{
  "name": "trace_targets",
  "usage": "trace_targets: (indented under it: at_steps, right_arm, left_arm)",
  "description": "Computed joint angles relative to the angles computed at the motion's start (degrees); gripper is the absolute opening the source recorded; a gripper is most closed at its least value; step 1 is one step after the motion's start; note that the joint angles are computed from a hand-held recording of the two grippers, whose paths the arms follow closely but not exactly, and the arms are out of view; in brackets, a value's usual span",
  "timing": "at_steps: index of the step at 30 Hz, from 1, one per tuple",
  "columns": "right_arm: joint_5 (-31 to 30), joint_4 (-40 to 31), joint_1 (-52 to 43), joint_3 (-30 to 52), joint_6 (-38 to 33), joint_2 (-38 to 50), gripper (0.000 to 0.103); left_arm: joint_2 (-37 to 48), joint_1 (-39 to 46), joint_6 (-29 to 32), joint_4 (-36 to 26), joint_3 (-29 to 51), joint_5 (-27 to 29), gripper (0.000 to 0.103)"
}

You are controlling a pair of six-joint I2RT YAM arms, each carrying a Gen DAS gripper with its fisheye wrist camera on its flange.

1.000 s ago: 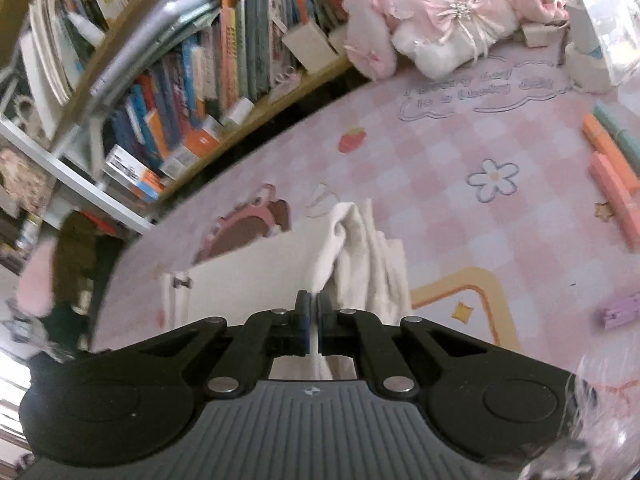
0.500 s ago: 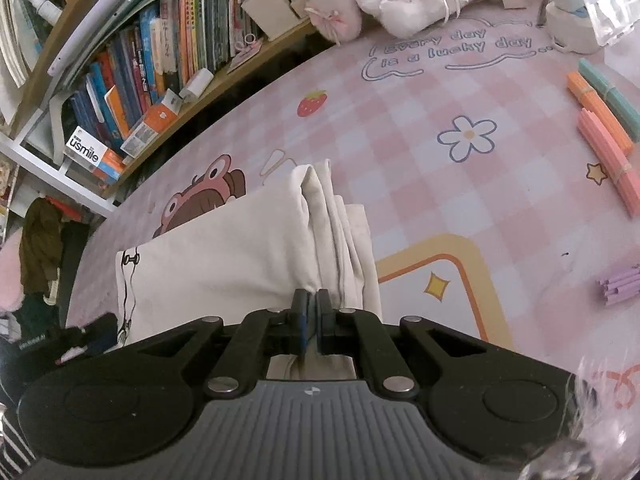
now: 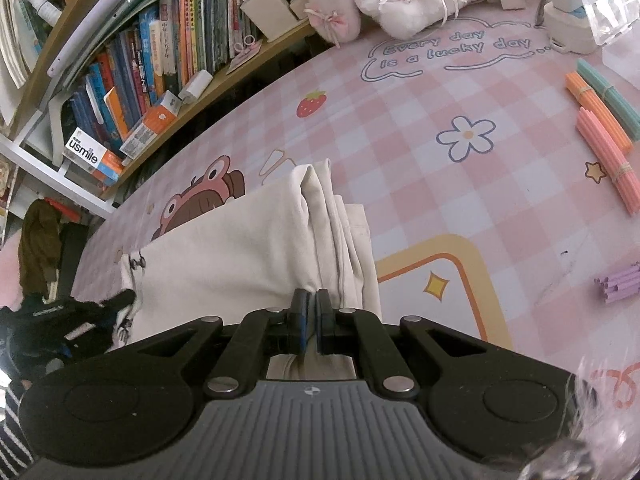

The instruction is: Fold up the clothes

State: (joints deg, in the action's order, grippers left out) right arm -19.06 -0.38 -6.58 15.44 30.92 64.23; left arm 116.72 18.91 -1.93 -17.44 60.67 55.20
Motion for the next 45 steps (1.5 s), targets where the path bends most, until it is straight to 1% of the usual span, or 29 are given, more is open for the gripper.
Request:
trace_targets:
  at_steps: [4,6,8,9,10,11,12,13,14,15,16,17,19,21,25,31,33,34,35,39,45]
  right_arm:
    - [-0.01,-0.3,-0.01,0.41,-0.09,0.22,0.003]
    - [0.31,-0.45,0.35,0.38,0.28,-0.11,0.003]
    - [0.47,-0.29,0.59,0.13,0.15,-0.83,0.004]
    - [0.58,-0.02,0.77,-0.22,-0.01,-1.58,0.008]
    - [0.69,0.24,0.96,-0.57,-0.18,-2.33,0.009]
    - [0.86,0.24,1.1,-0.92,-0.09,-3.51,0.013]
    - [1.49,-0.39,1.38,-1.13,0.07,-5.14,0.021]
    - [2.21,-1.12,1.68,-1.29,0.21,-6.8,0.026]
    - [2.83,-2.28,1.92,-1.28,0.24,-8.57,0.034]
    - [3.43,-3.52,2.15,-1.21,0.24,-10.34,0.037]
    - [3.07,-4.78,1.76,-1.02,-0.08,-11.49,0.037]
    - [2.52,-6.03,1.24,-0.79,-0.48,-12.5,0.04]
    - [2.39,-9.28,1.02,0.01,-1.03,-14.19,0.045]
    - [3.25,-12.56,1.5,0.86,-1.47,-15.52,0.052]
    - [5.31,-17.38,3.62,0.62,-0.94,-20.56,0.054]
    - [10.48,-24.34,8.85,0.25,-0.69,-25.92,0.062]
    - [11.66,-25.89,10.36,0.11,-0.79,-26.46,0.068]
    - [12.15,-26.59,11.09,0.05,-0.72,-26.57,0.069]
    - [11.99,-27.28,11.23,0.02,-0.99,-26.52,0.071]
    - [11.62,-29.42,12.08,0.42,-2.33,-24.78,0.073]
    - [8.55,-29.25,8.77,-0.04,-5.11,-24.0,0.075]
  left_arm:
    - [-0.84,0.48,0.76,-1.21,0.13,-0.07,0.009]
    - [-3.25,0.98,2.3,-0.5,-1.39,-1.51,0.014]
    - [-6.38,1.59,3.99,0.61,-3.62,-3.45,0.027]
    - [-7.98,2.05,5.1,1.04,-4.77,-4.13,0.031]
    - [-9.62,2.53,6.27,1.29,-6.02,-4.75,0.042]
    - [-11.28,3.03,7.45,1.44,-7.28,-5.34,0.049]
    - [-12.85,3.34,8.76,1.2,-8.38,-5.99,0.051]
    - [-14.4,3.59,10.1,0.82,-9.42,-6.66,0.057]
    - [-15.96,3.85,11.44,0.41,-10.43,-7.32,0.064]
    - [-17.32,3.96,12.66,-0.05,-11.32,-8.1,0.068]
    - [-18.71,3.86,13.72,-0.42,-12.3,-9.12,0.072]
    - [-20.15,3.71,14.71,-0.76,-13.31,-10.23,0.075]
    - [-22.52,3.03,15.98,-1.27,-15.06,-12.86,0.076]
    - [-24.52,2.22,16.91,-1.64,-16.75,-14.6,0.076]
    - [-28.74,1.0,17.49,-1.66,-20.35,-16.31,0.076]
    - [-35.11,-1.59,15.57,-0.99,-25.21,-19.21,0.078]
    - [-36.2,-2.49,14.51,-0.7,-26.32,-20.29,0.078]
    - [-36.72,-2.99,13.93,-0.69,-26.81,-20.93,0.078]
    - [-37.23,-3.49,13.43,-0.82,-27.33,-21.56,0.078]
    - [-38.95,-5.16,12.02,-0.71,-29.36,-22.98,0.078]
    - [-40.18,-6.39,10.83,-0.62,-30.74,-24.83,0.078]
